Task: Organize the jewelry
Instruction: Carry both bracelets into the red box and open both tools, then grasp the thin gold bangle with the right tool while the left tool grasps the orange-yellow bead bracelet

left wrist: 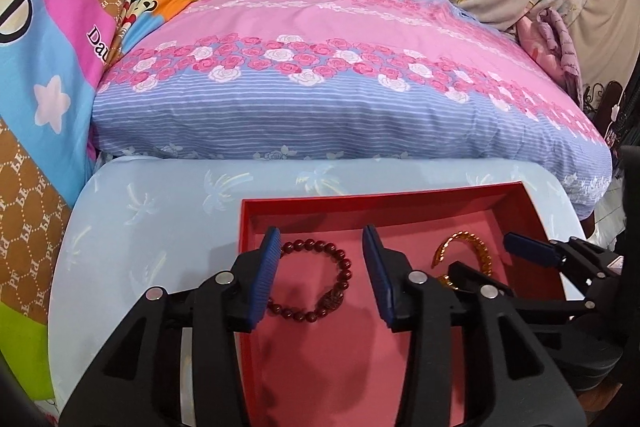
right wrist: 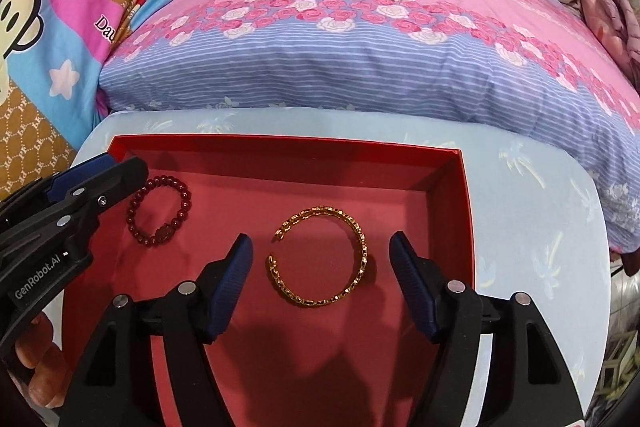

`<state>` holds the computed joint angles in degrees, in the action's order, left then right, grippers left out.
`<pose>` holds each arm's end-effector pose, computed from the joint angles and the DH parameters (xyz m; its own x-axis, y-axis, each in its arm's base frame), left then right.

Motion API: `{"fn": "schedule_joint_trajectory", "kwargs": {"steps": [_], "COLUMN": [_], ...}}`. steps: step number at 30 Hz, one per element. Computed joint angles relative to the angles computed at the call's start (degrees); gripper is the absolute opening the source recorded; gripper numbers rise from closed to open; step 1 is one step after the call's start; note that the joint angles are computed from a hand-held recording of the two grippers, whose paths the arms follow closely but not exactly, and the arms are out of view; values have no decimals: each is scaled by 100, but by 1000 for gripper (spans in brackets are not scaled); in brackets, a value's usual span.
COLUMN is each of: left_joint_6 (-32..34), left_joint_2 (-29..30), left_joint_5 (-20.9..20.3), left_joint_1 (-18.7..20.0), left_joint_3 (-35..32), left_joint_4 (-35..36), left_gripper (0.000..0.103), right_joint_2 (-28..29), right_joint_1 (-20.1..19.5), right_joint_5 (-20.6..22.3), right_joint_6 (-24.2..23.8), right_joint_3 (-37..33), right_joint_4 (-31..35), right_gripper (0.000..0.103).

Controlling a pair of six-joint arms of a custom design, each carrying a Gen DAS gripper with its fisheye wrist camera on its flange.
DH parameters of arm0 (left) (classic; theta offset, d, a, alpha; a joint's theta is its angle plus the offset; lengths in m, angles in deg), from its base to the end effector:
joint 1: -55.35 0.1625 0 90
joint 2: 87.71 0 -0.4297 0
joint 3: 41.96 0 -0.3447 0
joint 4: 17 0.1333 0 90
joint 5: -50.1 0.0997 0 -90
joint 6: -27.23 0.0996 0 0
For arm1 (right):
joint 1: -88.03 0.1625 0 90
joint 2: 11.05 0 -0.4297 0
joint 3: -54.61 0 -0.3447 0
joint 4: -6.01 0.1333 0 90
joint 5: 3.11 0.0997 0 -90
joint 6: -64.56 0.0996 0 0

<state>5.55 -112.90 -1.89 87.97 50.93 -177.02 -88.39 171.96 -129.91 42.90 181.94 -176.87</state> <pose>-0.4193 -0.4995 -0.0479 -0.7251 0.4052 -0.5568 0.6174 0.7407 -0.2649 0.0264 -0.4484 0.3272 -0.7285 0.1866 0.6591 -0.2060 0.8580 -0.4705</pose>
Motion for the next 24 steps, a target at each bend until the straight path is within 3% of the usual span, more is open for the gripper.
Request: {"fn": "schedule_joint_trajectory", "kwargs": {"steps": [6, 10, 15, 24], "left_joint_6": [-148, -286, -235, -1152], "left_joint_2": [-50, -284, -693, -1559], "left_joint_5": [90, 185, 560, 521], "left_joint_1": [-61, -222, -716, -1595], "left_joint_3": [86, 362, 1052, 2550], "left_joint_4": [18, -88, -488, -580], "left_gripper": [41, 41, 50, 50], "right_joint_2": [42, -255, -734, -1479], "right_joint_1": [163, 285, 537, 1419], "right_joint_5": [-201, -155, -224, -972], "right_joint_6": [-233, -217, -339, -560], "right_joint_3": [257, 526, 1024, 2483], "right_joint_4": [-598, -800, -1177, -2380], "right_gripper": [68, 68, 68, 68]}}
